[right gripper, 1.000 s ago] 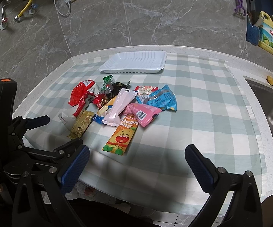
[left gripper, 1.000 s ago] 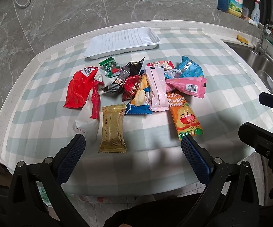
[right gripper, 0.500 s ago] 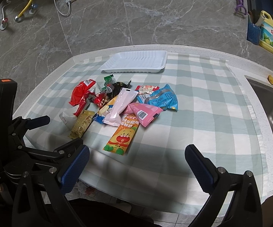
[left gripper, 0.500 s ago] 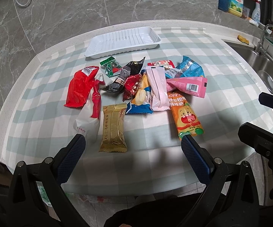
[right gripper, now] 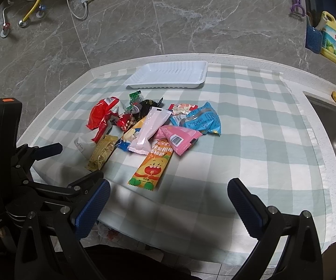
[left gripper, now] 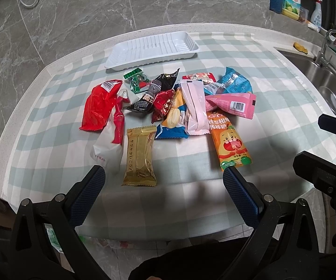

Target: Organize snacks

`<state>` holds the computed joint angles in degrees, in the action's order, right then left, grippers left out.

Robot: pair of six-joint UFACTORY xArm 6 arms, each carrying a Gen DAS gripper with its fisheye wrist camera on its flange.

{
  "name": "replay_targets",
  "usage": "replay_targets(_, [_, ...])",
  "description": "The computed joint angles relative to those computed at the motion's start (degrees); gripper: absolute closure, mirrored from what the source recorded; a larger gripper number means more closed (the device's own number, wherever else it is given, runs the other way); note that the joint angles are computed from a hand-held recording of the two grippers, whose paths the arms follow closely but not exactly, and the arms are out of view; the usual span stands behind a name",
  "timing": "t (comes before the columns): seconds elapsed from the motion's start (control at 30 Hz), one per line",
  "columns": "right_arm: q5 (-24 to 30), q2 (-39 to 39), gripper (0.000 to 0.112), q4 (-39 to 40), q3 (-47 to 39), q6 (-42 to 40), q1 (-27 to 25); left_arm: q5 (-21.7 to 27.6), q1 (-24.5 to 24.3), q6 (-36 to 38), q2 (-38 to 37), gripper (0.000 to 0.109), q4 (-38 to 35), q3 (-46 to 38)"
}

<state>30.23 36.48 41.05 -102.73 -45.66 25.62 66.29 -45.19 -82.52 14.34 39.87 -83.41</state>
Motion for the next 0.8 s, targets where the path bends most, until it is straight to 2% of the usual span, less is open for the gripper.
replay_targets(0.47, [2.25,0.49,0.01,0.41,-0.47,1.5,0.13,-0.08,0.7,-0.12,-0.15,0.006,-2.34,0.75])
replay_targets(0.6, [6.09,3.27,0.01,-0.7,-4.93,4.17,-0.24,-0.61,1.67,-0.25,-1.13,0.006,-3.5,2.38])
replay_targets(0.8, [15.47,12.48,0.01,-4.53,-19.89,11.46,-0.72,-4.33,5.51,-0.76,-4.89,0.006,-4.72,8.07])
